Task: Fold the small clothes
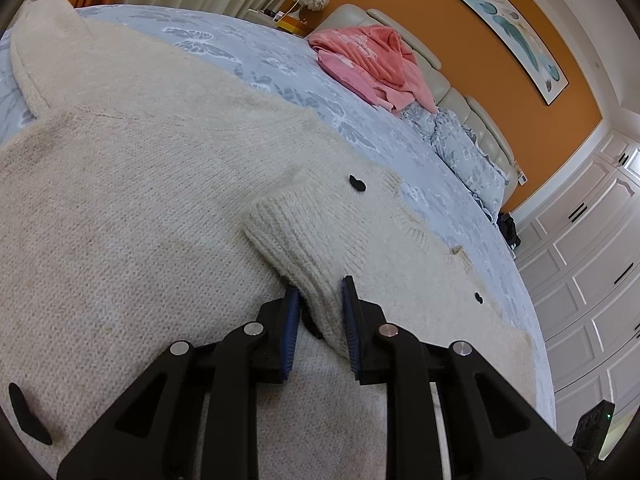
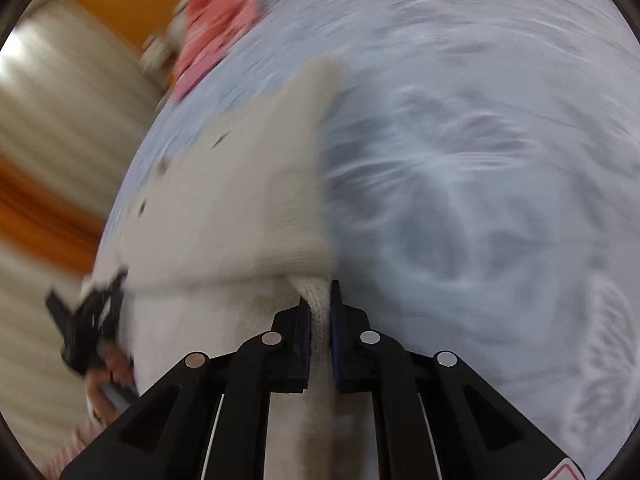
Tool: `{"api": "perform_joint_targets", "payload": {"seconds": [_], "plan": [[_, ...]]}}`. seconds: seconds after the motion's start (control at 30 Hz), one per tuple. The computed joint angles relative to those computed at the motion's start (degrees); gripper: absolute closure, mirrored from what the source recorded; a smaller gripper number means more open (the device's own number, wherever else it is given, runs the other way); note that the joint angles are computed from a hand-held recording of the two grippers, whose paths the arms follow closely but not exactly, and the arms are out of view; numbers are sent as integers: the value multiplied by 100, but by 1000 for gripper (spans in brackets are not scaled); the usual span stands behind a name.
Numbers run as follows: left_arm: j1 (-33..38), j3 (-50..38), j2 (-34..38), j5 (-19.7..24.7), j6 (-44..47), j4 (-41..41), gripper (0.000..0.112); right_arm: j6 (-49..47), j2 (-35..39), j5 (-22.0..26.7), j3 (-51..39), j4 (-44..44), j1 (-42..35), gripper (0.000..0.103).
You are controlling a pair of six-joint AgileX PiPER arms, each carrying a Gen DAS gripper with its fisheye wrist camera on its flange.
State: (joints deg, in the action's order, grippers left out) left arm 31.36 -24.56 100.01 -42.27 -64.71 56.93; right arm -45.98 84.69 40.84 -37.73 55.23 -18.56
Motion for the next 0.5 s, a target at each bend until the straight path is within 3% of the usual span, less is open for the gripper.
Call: {"api": "perform_joint_targets", "payload": {"seconds": [0.07,0.1,0.17,0.2,0.23,0.27,0.33,0.4,0.5], "plan": [[42,-48,-4,17,-191,168,91,-32,-169,58,237,65,-198,95],[141,-131,-17,5,-572,514,91,296,-476,-3,343,-159,-70,85],[577,-344,-96,-193,-1648,1578,89,1348,-1207,-58,346,-1076,377,75],[876,-403,-205,-337,-2168,2104,84,1870,-1621,-57,342,-1528,645,61],[1347,-450,-278,-636,-2555,2566,68,2175,-1916,-68,374,-1803,841,51],[1920,-517,-380,-882,-2907,2799,61,2707,-2317,-80,386,-2303,1155,40],[2957,-1057,-349,-1108,-3552,3100,42,3489,-2858,-80,484,-2971,1693,36],[3393,-1969,-118,-776,-4258,3506,38,4344,-3206,-11,603,-3598,2383,35],[3642,-3567,536,305,-5226,4005,37,5717,-3359,-37,691,-4507,3612,34]]}}
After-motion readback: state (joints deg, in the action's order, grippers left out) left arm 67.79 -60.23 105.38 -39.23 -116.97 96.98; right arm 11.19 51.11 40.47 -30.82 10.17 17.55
